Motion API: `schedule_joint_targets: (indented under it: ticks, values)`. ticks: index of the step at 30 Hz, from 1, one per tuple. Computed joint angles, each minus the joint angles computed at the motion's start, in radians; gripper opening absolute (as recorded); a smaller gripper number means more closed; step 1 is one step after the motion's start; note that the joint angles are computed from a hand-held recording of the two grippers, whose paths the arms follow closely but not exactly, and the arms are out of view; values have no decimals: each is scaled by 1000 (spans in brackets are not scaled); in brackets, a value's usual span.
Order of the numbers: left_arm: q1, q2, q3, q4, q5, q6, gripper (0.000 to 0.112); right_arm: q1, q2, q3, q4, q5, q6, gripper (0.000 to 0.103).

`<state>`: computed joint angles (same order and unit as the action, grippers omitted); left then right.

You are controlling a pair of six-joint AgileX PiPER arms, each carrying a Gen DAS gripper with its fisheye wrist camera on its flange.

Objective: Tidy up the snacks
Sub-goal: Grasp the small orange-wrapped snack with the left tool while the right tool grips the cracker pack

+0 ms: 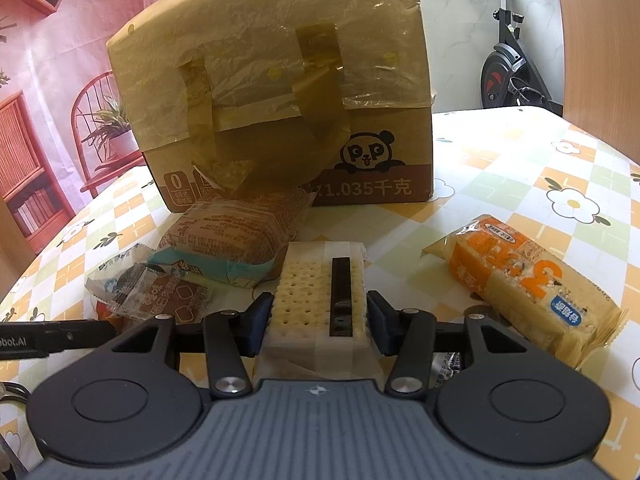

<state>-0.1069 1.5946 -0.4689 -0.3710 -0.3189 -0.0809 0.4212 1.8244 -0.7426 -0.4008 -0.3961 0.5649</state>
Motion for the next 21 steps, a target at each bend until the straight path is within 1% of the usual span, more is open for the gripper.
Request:
schedule_joint_targets:
  ticks: [3, 6, 7, 9, 13, 21]
  values:
    - [-11, -7, 0, -157, -11, 128, 19, 0, 0, 0, 1, 0, -2, 53]
    - [-6, -8, -6, -249, -7, 198, 19, -1, 0, 1, 0, 0, -1, 53]
    - [6, -9, -9, -226, 6, 174, 19, -1, 0, 1, 0, 0, -1, 53]
    - [36, -7, -7, -104, 21, 64, 19, 1, 0, 0, 3, 1, -4, 53]
    - [59, 3, -8, -15, 23, 1, 20, 2, -1, 0, 9, 4, -13, 53]
    - [47, 36, -6, -77, -45, 110, 20, -1, 2, -3, 2, 4, -11, 53]
